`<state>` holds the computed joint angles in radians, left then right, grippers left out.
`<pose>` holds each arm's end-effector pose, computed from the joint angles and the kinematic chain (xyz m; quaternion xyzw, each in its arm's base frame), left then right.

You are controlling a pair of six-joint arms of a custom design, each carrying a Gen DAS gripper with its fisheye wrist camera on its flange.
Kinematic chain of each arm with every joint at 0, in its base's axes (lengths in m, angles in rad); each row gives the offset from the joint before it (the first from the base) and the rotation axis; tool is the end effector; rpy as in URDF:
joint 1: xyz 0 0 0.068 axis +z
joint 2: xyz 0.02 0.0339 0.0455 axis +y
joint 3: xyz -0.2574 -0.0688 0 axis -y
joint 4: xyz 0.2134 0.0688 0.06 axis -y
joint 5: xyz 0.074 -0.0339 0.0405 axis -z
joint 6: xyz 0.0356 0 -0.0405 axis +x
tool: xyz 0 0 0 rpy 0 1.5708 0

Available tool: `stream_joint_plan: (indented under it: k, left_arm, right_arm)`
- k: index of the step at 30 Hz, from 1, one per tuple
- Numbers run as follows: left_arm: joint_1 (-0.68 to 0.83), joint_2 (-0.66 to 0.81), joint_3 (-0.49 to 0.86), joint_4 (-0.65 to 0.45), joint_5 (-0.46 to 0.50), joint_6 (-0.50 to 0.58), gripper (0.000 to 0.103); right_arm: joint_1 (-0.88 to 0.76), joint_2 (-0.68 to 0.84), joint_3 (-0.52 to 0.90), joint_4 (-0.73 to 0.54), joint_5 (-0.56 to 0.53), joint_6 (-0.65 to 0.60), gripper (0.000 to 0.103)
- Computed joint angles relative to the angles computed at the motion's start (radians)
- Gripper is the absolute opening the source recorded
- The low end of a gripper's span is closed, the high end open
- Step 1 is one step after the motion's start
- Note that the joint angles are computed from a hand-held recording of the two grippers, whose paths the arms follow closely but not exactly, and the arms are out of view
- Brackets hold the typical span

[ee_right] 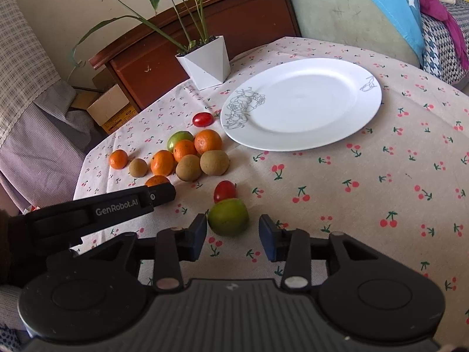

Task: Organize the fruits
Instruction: 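Carry lime and orange onto the white plate and open both tools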

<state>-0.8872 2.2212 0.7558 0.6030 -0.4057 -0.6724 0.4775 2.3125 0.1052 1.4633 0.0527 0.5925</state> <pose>0.2177 -0.2450 0.0314 0.0290 0.9209 -0.1045 0.3744 0.1748 0.0884 0.0218 0.0632 0.9133 0.1840 0.3578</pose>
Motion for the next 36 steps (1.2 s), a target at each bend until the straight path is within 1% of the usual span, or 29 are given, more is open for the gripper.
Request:
stream_joint_plan:
  k: [2, 3, 4, 7, 13, 16, 18, 21, 25, 29, 34, 36]
  left_arm:
    - [-0.003, -0.004, -0.001, 0.0, -0.002, 0.002, 0.028]
    - [-0.004, -0.007, -0.001, -0.001, 0.0, 0.0, 0.028]
    - [-0.004, -0.011, -0.001, -0.003, 0.003, -0.002, 0.028]
    - [-0.008, -0.031, -0.001, -0.012, 0.008, 0.0, 0.028]
    - [0.005, -0.079, 0.003, 0.003, 0.07, 0.015, 0.028]
    - [0.019, -0.083, 0.03, 0.004, 0.12, 0.033, 0.028]
    - [0.022, -0.076, 0.063, -0.007, 0.14, 0.052, 0.028]
    - [0.023, -0.047, 0.131, -0.04, 0.15, 0.094, 0.028]
    - [0.028, 0.015, 0.233, -0.092, 0.174, 0.118, 0.028]
    - [0.027, 0.079, 0.317, -0.132, 0.196, 0.122, 0.027]
    - [0.039, 0.136, 0.387, -0.161, 0.215, 0.115, 0.028]
    - [0.038, 0.154, 0.406, -0.165, 0.207, 0.119, 0.028]
  right_arm:
    - [0.001, 0.002, 0.01, -0.007, 0.002, -0.026, 0.041]
    - [0.001, 0.001, 0.012, -0.007, -0.002, -0.035, 0.034]
    - [0.003, -0.006, 0.015, -0.019, -0.001, -0.039, 0.032]
    - [-0.007, -0.032, 0.018, -0.049, -0.012, -0.052, 0.032]
    - [-0.174, -0.207, 0.011, -0.179, -0.116, -0.086, 0.032]
    - [-0.275, -0.275, 0.05, -0.28, -0.187, -0.117, 0.032]
    - [-0.322, -0.291, 0.078, -0.324, -0.21, -0.137, 0.032]
    - [-0.356, -0.269, 0.102, -0.318, -0.199, -0.153, 0.032]
    - [-0.399, -0.211, 0.127, -0.298, -0.227, -0.117, 0.032]
    - [-0.403, -0.179, 0.156, -0.304, -0.207, -0.112, 0.032]
    - [-0.411, -0.144, 0.182, -0.309, -0.198, -0.105, 0.032]
    - [-0.407, -0.131, 0.19, -0.308, -0.187, -0.104, 0.032]
